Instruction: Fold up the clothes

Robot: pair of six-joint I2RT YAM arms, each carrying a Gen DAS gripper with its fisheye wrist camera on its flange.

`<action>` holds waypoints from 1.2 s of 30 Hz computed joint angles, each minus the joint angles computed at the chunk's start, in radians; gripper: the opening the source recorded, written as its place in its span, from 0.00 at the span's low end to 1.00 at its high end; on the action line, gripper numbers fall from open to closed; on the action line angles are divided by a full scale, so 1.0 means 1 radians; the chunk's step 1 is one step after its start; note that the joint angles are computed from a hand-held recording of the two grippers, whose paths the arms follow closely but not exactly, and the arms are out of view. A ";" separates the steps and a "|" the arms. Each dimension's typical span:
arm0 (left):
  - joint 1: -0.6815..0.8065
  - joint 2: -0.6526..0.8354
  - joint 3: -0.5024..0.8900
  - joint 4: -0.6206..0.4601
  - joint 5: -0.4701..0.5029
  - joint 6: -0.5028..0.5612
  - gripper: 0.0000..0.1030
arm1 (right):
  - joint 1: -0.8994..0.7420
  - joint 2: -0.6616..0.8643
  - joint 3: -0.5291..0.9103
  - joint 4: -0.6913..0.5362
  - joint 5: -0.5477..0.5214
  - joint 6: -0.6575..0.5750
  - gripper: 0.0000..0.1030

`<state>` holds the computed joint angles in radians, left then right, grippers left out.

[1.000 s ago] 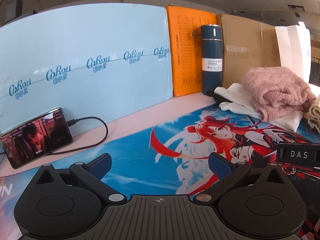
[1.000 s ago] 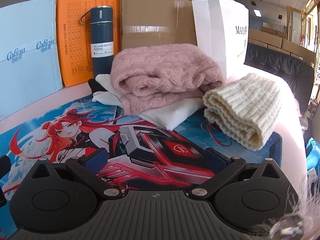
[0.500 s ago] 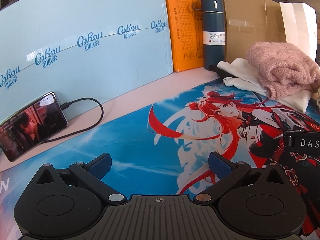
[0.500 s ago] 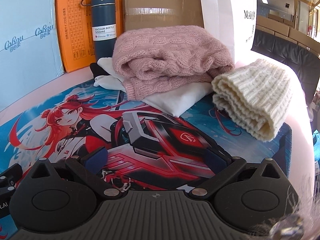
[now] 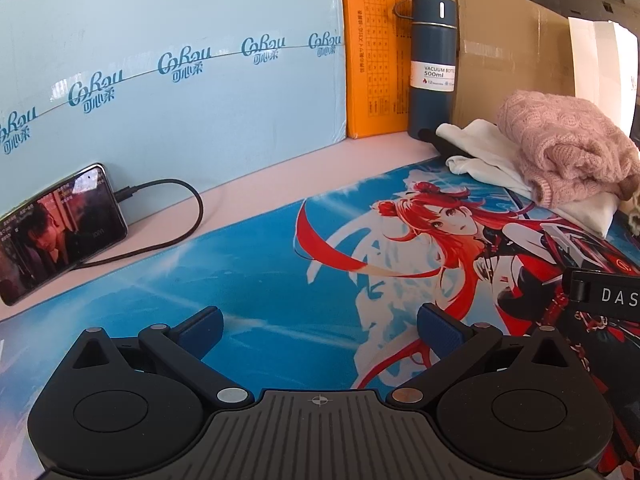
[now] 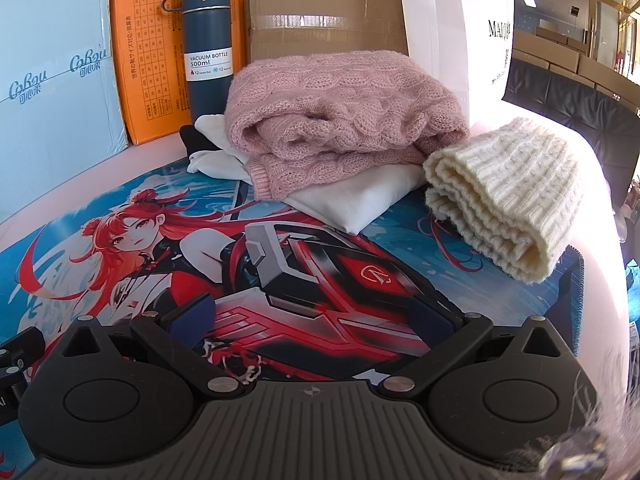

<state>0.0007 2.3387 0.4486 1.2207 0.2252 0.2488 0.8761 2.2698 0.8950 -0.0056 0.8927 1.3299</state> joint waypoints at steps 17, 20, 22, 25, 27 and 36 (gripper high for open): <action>0.003 0.002 0.005 -0.007 0.005 -0.005 1.00 | 0.001 0.002 0.003 -0.005 0.001 0.004 1.00; 0.004 0.003 0.005 -0.006 0.006 -0.003 1.00 | 0.001 0.001 0.003 -0.005 0.001 0.004 1.00; 0.003 0.003 0.006 -0.007 0.005 -0.004 1.00 | 0.000 0.001 0.003 -0.005 0.001 0.004 1.00; 0.003 0.003 0.006 -0.007 0.005 -0.004 1.00 | 0.000 0.002 0.003 -0.004 0.001 0.004 1.00; 0.003 0.003 0.006 -0.007 0.005 -0.005 1.00 | 0.000 0.002 0.002 -0.003 0.001 0.004 1.00; 0.002 0.004 0.006 -0.005 0.005 -0.006 1.00 | 0.000 0.002 0.003 -0.003 0.001 0.004 1.00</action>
